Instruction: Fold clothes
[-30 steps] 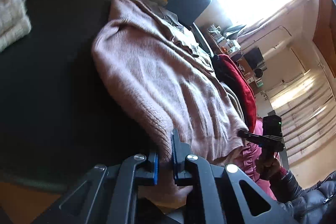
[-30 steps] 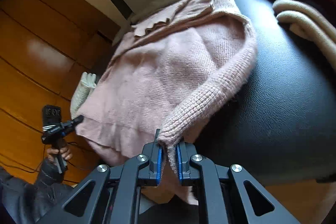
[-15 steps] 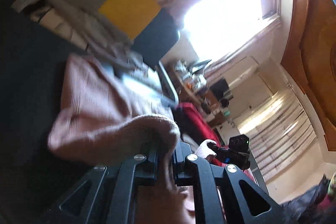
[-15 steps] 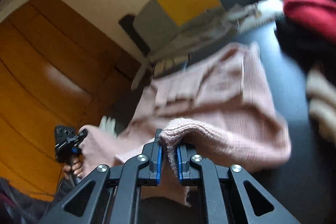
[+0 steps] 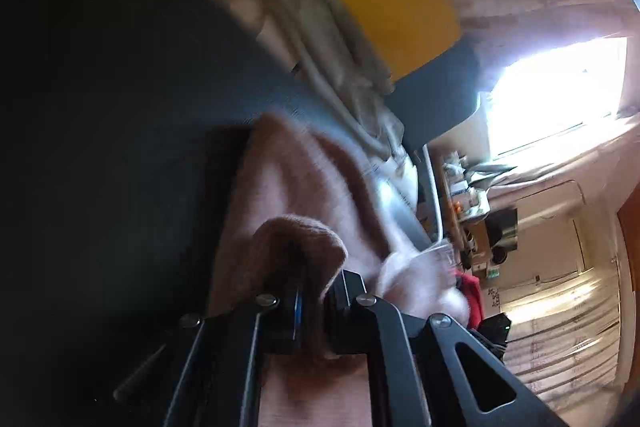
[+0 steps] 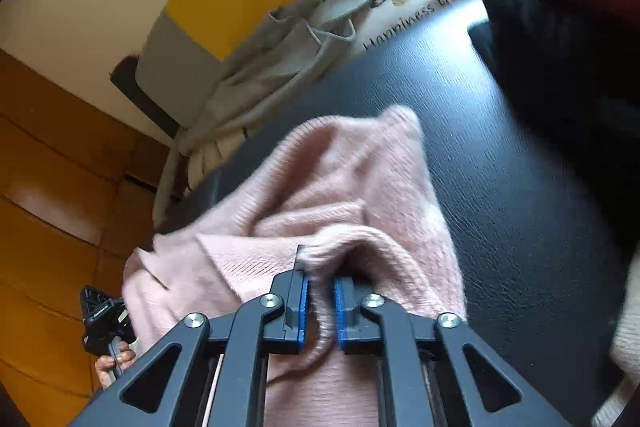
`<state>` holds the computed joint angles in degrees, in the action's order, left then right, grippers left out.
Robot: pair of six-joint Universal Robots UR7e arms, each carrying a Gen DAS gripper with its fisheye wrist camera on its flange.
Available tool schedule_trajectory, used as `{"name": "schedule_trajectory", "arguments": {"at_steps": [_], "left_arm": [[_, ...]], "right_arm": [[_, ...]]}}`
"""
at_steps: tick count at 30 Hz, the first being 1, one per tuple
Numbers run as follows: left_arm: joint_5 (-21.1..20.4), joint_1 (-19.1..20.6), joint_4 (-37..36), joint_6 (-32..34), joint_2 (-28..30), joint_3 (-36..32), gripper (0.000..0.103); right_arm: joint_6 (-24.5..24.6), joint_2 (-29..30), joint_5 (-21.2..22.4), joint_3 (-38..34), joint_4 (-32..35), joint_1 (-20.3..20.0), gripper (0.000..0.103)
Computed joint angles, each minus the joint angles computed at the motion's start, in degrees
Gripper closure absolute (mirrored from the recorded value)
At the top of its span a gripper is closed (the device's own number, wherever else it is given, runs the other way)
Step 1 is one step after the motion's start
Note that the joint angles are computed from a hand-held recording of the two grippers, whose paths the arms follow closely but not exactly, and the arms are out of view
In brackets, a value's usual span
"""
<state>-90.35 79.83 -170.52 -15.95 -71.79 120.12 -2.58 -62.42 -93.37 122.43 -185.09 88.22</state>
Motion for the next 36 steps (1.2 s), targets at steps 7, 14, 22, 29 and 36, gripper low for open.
{"name": "schedule_trajectory", "arguments": {"at_steps": [7, 14, 22, 29, 36], "left_arm": [[-1.6, 0.1, -1.2, 2.1, -7.7, 10.6, 0.096], [-2.8, -2.2, 0.9, -2.8, -19.0, 19.7, 0.095], [-4.6, -3.3, -0.4, -7.3, -21.8, 21.3, 0.080], [-6.2, -3.8, -0.6, -8.5, -19.4, 19.1, 0.078], [-15.6, 0.7, -11.5, -14.2, -11.8, 14.9, 0.078]], "right_arm": [[-4.3, -4.7, 0.1, 9.4, -2.5, -1.3, 0.095], [-1.1, -12.1, 8.7, 20.0, -5.9, -4.7, 0.065], [-0.4, -13.1, 14.1, 22.7, -4.4, -2.3, 0.044], [-0.7, -7.1, 9.1, 18.6, -5.2, 0.1, 0.049], [4.6, -4.7, 18.6, 16.4, -15.8, -2.7, 0.049]]}}
